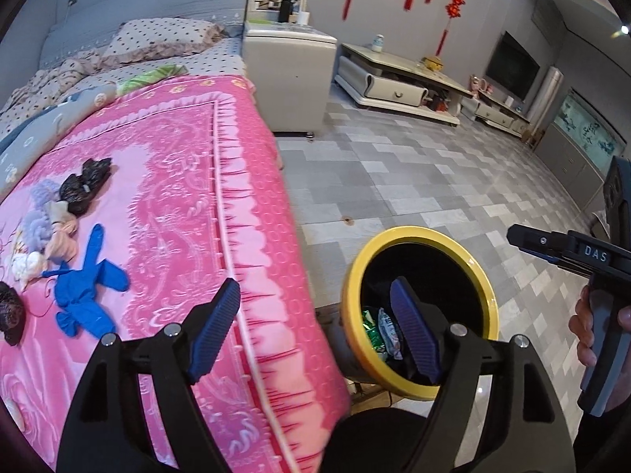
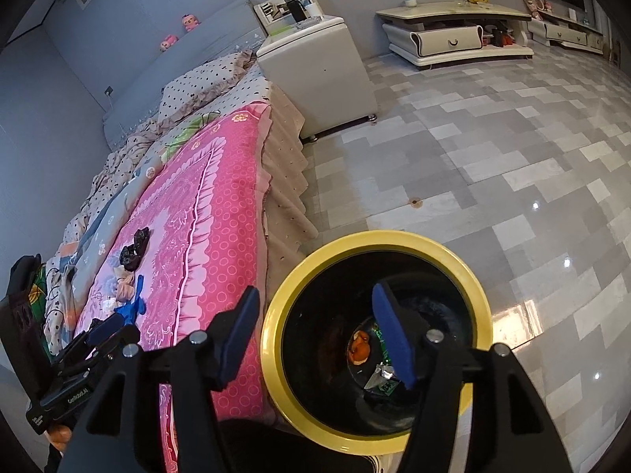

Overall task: Collect trash
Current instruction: 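Move both open tools back over the bed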

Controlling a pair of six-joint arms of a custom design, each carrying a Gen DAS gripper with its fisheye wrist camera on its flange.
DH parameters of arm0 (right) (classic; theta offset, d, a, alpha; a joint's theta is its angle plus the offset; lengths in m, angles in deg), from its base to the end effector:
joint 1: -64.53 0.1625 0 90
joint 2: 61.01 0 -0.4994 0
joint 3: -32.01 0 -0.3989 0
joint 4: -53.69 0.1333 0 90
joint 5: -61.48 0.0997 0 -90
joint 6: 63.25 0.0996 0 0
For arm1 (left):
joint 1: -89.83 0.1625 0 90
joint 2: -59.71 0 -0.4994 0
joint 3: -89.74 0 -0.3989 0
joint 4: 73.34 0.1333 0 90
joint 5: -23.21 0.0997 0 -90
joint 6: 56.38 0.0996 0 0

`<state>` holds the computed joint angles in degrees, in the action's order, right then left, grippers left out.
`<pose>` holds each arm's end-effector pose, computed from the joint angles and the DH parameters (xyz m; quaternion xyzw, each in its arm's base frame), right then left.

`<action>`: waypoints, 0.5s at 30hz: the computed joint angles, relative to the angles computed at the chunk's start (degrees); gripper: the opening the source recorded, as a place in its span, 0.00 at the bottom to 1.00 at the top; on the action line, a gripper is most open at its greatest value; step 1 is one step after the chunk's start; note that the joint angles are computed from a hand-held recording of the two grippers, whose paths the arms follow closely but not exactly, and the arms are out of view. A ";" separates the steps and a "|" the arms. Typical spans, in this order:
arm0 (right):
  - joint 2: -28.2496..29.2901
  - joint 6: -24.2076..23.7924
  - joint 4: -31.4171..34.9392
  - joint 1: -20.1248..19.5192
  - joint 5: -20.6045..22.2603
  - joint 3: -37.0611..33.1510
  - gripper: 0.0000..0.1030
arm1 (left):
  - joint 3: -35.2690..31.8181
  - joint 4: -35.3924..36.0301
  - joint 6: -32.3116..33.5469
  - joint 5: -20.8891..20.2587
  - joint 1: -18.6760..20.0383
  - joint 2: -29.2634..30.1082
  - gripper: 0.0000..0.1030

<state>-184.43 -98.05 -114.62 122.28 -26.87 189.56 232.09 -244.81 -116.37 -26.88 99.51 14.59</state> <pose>0.0106 -0.2384 0.3536 0.0260 -0.9261 0.3208 0.1966 -0.3389 -0.2578 0.0200 0.2104 0.9082 -0.2742 0.2360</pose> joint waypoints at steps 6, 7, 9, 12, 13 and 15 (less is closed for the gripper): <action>6.47 4.27 -5.71 11.31 -7.53 1.19 0.56 | 3.74 7.65 -6.58 2.52 -0.58 -6.27 0.76; 8.15 5.20 -6.57 13.63 -8.98 1.29 0.58 | 4.48 9.11 -7.72 2.79 -0.62 -7.68 0.76; 11.26 6.70 -8.41 17.42 -11.06 1.58 0.62 | 5.63 13.19 -10.29 3.55 -0.74 -10.42 0.76; 17.14 8.83 -13.06 24.08 -14.81 2.19 0.67 | 7.41 20.27 -14.78 4.42 -0.71 -15.59 0.76; 19.29 9.54 -14.44 26.35 -15.86 2.28 0.67 | 8.04 22.75 -16.44 4.69 -0.56 -17.47 0.76; 22.82 11.17 -16.32 29.92 -17.31 2.18 0.67 | 9.17 27.45 -19.41 5.15 -0.36 -21.10 0.76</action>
